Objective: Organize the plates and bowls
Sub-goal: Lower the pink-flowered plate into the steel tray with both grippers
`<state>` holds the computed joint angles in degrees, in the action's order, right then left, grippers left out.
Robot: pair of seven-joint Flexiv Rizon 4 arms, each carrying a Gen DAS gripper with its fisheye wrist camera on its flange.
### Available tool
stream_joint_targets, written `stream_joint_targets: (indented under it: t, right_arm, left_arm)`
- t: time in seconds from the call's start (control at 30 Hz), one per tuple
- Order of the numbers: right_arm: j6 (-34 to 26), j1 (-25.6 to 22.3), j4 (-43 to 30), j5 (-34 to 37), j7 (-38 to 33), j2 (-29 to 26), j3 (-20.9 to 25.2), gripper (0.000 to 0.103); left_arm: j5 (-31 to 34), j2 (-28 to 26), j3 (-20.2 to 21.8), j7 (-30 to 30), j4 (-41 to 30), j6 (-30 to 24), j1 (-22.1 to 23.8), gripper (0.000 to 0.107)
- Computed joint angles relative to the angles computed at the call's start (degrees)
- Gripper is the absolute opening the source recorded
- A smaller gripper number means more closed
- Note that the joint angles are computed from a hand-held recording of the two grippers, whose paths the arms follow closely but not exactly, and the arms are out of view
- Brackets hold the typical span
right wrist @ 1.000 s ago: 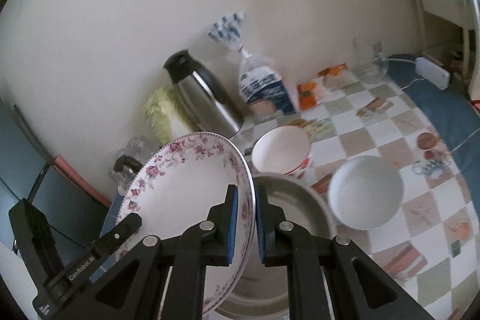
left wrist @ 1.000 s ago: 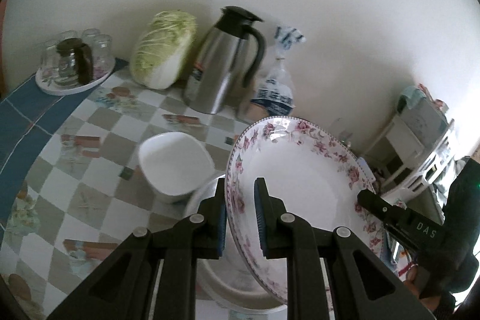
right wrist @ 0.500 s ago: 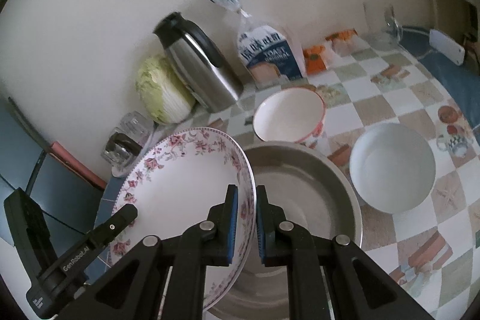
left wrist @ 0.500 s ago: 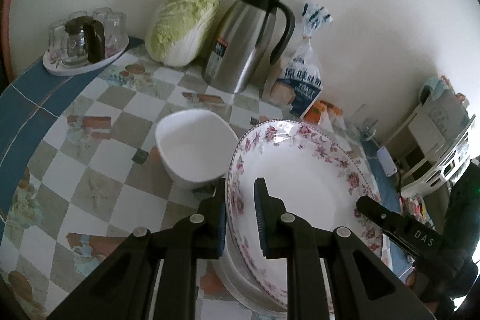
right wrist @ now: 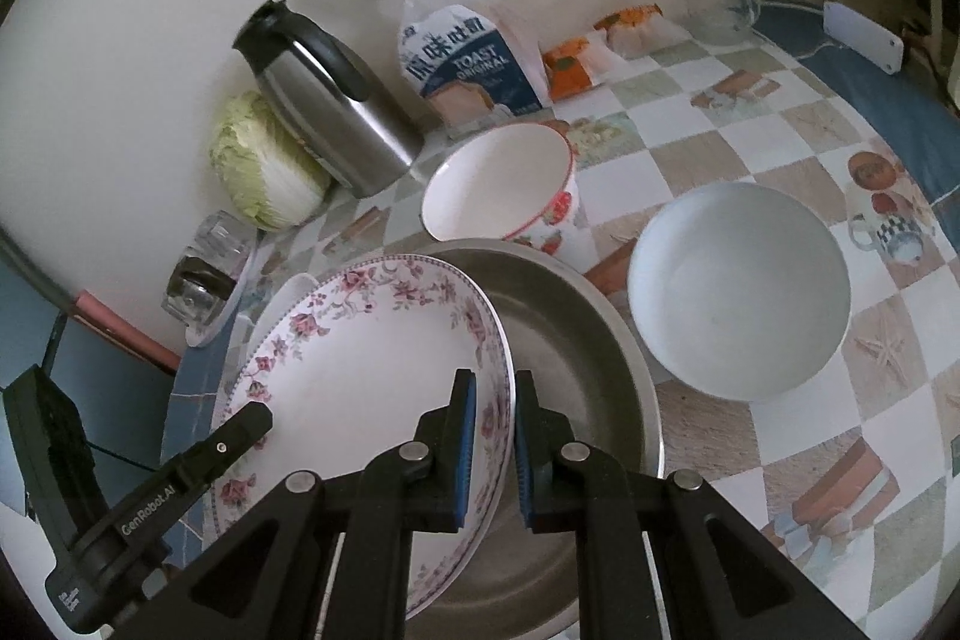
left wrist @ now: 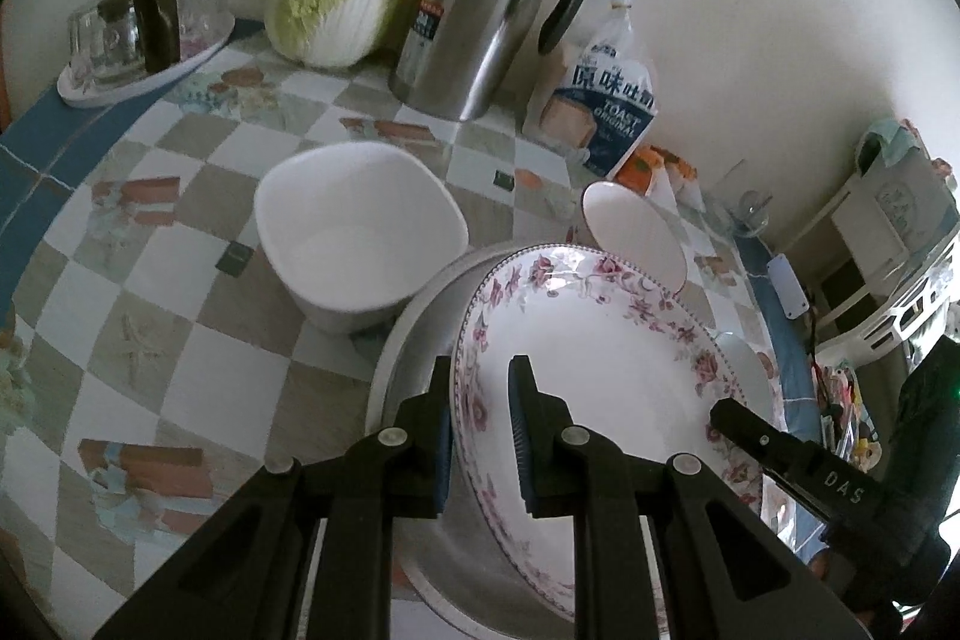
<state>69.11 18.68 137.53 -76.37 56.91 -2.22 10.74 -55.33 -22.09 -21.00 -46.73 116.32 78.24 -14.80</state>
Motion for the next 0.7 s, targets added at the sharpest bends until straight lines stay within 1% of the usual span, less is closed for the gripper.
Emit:
stream_joint_targets:
  t: [0.07, 0.2, 0.4, 0.7]
  right_arm:
    - [1.20, -0.38, 0.28, -0.81, 0.82, -0.67, -0.42, 0.013]
    - [1.76, -0.31, 0.65, 0.81, -0.37, -1.78, -0.57, 0.013]
    - [3.39, -0.55, 1.17, 0.20, 0.66, -2.84, -1.33, 0.013]
    - [3.14, -0.22, 1.45, 1.61, -0.16, -2.83, -1.25, 0.013]
  left_arm:
    - [1.72, -0.77, 1.03, -1.88, -0.53, -0.96, -0.54, 0.017]
    - [5.29, -2.04, 1.94, -4.52, -1.32, -1.80, -0.89, 0.017]
    - [9.89, -3.18, 1.91, -7.78, -1.99, -2.42, -0.20, 0.017]
    - [13.79, -3.43, 1.40, -10.52, -2.08, -2.46, 0.73, 0.017]
